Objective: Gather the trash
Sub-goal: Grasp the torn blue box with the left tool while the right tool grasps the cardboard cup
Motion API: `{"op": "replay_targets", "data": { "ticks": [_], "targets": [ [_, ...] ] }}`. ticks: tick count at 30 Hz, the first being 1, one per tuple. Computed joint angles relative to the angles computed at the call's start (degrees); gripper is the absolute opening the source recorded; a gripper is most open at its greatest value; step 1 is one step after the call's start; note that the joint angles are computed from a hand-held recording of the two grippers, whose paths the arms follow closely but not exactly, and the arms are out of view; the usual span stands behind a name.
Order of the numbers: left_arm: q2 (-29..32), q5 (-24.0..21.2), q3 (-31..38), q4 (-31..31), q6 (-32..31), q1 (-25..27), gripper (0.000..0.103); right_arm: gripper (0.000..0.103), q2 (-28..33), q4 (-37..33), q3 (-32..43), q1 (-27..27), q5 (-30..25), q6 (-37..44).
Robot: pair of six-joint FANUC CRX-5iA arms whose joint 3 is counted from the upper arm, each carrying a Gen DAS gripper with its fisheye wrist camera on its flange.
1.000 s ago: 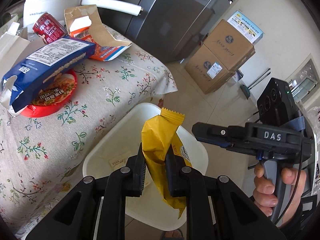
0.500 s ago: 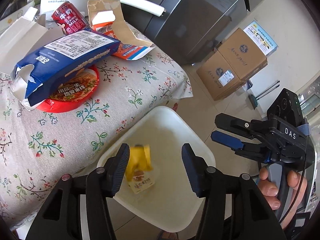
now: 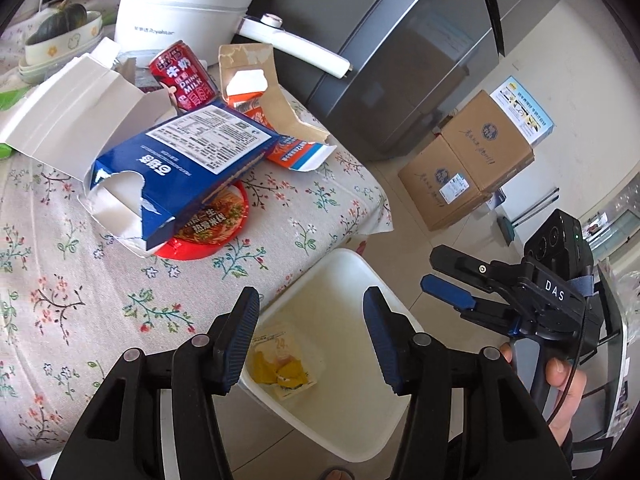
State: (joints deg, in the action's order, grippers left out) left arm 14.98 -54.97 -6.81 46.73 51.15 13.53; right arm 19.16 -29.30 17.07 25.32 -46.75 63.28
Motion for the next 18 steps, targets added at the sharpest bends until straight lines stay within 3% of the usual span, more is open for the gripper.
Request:
{"op": "replay_targets", "data": {
  "ticks": [2,8,13,18],
  "targets": [
    [0.5,-0.5,0.6,1.3,1.1,1.6,0.057,0.074,0.2,0.5,0.2,0.2,0.3,-0.4],
    [1.7,1.3,2.3,2.0,8.6,6.9,0.057,0.074,0.9,-8.4,1.2,-2.3,1.0,3.3],
    [5.3,-2.7,3.7,5.6,13.7,9.4,0.057,0.073,3.2,-10.3,3.3,-2.4,-0.1,2.3],
    [6.7,-4.2,4.2,6.5,13.8,9.0,0.057,0.074,5.6,-11.3,5.9,-2.1,-1.4,1.1]
  ]
}}
